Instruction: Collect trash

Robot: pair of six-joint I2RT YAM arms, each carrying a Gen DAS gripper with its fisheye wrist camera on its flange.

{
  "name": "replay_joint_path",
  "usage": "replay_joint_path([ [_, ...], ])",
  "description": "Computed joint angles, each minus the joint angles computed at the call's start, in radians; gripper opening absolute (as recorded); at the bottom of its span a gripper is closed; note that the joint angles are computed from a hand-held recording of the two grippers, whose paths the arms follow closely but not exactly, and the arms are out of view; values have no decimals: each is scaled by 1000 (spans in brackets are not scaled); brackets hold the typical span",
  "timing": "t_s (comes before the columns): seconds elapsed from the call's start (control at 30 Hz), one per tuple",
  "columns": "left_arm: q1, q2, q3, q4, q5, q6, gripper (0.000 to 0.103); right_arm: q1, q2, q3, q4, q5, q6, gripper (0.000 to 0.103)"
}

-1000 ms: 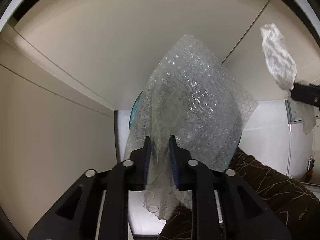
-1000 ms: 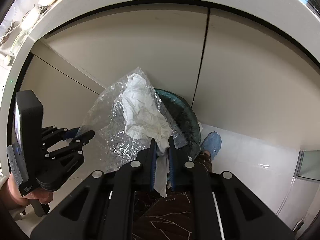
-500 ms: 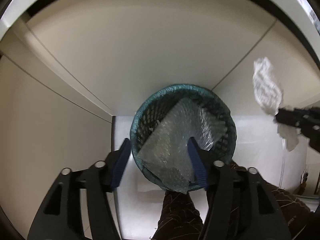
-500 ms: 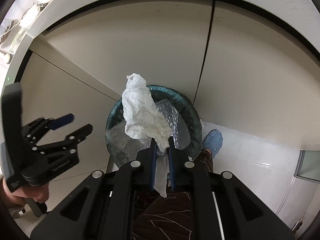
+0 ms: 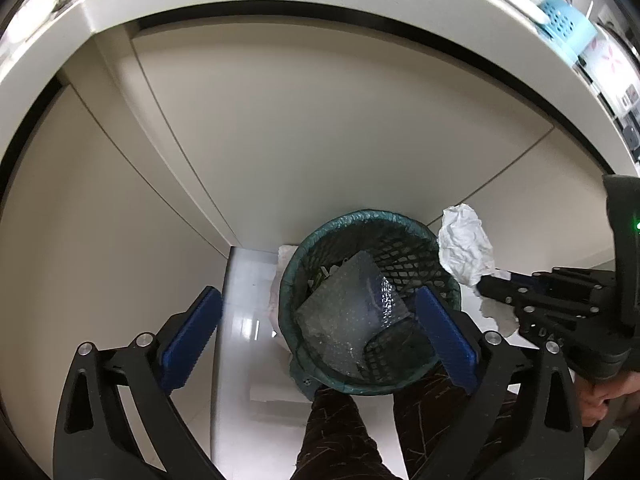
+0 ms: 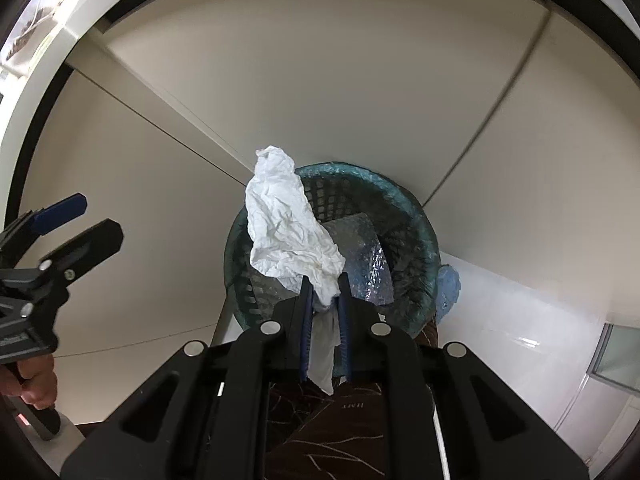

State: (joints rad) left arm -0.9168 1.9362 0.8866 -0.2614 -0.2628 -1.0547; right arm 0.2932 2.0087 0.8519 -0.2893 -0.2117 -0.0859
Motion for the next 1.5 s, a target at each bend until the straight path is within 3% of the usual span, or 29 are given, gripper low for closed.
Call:
replay_joint_path([
  [0.17, -1, 5, -9, 15, 1, -14, 97, 24, 2, -7, 6, 18, -3, 19],
  [0.53, 3, 36, -13, 31, 14, -35, 97, 18, -3, 5, -7, 19, -5, 44],
  [0.77, 4, 49, 20, -7, 32, -4, 97, 19, -67, -3, -10, 39, 24, 78],
  [1.0, 17, -31, 119, -181, 4, 28, 97, -13, -230, 58, -160, 73, 81, 94],
  [1.13, 20, -79, 203, -303, -29, 45, 97, -41, -349, 140, -297, 85, 96, 95],
  [1.23, 24, -90, 319, -468, -51, 40, 97, -56, -368, 229, -395, 90, 104, 95],
  [1.5, 20, -152, 573, -759, -80, 35, 97, -65, -464, 447, -629, 117, 116, 95],
])
